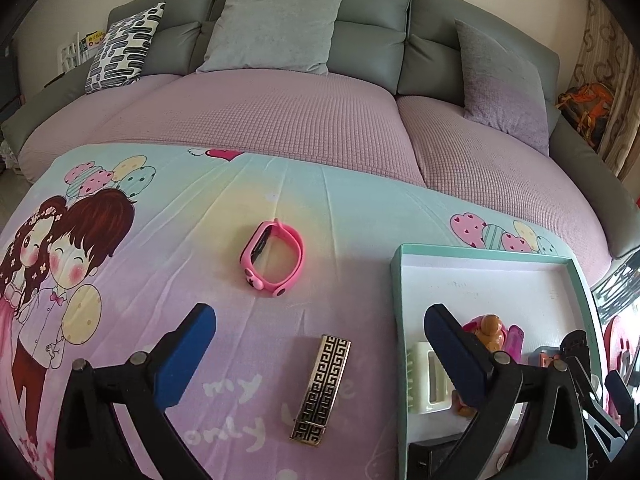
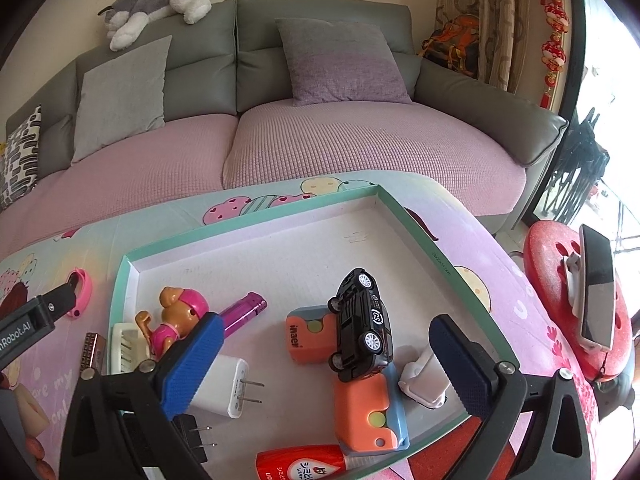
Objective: Organize rigid objects
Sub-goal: 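Withdraw both tools from the tray and move the right tool to the patterned bar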
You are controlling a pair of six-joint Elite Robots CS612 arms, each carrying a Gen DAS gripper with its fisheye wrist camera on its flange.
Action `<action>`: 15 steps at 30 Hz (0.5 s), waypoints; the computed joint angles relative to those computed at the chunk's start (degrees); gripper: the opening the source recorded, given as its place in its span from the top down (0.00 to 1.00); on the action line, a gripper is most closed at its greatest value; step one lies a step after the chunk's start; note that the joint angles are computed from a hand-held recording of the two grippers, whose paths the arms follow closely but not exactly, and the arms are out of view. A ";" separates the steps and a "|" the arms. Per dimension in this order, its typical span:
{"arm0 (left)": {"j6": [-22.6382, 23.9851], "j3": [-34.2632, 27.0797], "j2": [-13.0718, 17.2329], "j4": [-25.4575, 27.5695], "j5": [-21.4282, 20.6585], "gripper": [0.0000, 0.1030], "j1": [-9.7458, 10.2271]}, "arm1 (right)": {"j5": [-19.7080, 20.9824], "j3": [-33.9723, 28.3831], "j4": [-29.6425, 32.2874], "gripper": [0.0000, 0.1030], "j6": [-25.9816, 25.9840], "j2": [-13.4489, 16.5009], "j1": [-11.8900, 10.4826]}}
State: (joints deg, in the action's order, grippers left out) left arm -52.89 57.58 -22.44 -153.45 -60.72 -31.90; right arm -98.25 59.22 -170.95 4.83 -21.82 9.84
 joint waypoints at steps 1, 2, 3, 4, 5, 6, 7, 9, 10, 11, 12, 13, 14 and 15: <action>-0.55 0.59 -0.32 -0.03 0.24 0.00 0.10 | 0.28 -0.11 0.29 0.00 -0.34 0.01 0.08; -1.10 1.23 -0.63 -0.14 0.58 0.00 0.17 | 0.58 -0.18 0.48 0.00 -0.56 0.00 0.16; -1.74 1.88 -0.97 -0.10 0.92 0.00 0.27 | 1.02 -0.19 0.42 0.00 -0.62 -0.03 0.24; -2.45 2.61 -1.34 -0.05 1.24 0.00 0.36 | 1.59 -0.16 0.26 0.00 -0.59 -0.08 0.31; -3.22 3.43 -1.76 -0.03 1.68 0.00 0.45 | 2.35 -0.11 0.05 0.00 -0.66 -0.14 0.37; -4.07 4.35 -2.20 0.01 2.23 0.00 0.51 | 3.11 -0.16 -0.10 0.00 -0.92 -0.14 0.46; -5.00 5.27 -2.67 0.20 2.81 0.00 0.56 | 3.63 -0.18 -0.24 0.00 -1.30 -0.16 0.58; -6.79 7.07 -3.62 0.84 4.01 0.00 0.70 | 3.99 -0.46 -0.23 0.00 -2.37 -0.06 0.99; -7.68 7.94 -4.09 1.22 4.51 0.00 0.78 | 4.03 -0.62 -0.15 0.00 -2.92 0.01 1.23; -8.55 8.91 -4.58 1.42 4.89 0.00 0.87 | 4.15 -0.75 -0.08 0.00 -3.43 0.07 1.46; -9.36 9.80 -5.02 1.54 5.15 0.00 0.96 | 4.37 -0.91 0.04 0.00 -3.86 0.14 1.66; -10.09 10.71 -5.44 1.51 5.31 0.00 1.07 | 4.55 -1.11 0.21 0.00 -4.29 0.23 1.90; -10.77 11.68 -5.89 1.30 5.39 0.00 1.19 | 4.58 -1.39 0.46 0.00 -4.73 0.35 2.16; -11.41 12.50 -6.25 0.98 5.41 0.00 1.30 | 4.50 -1.62 0.67 0.00 -5.20 0.47 2.43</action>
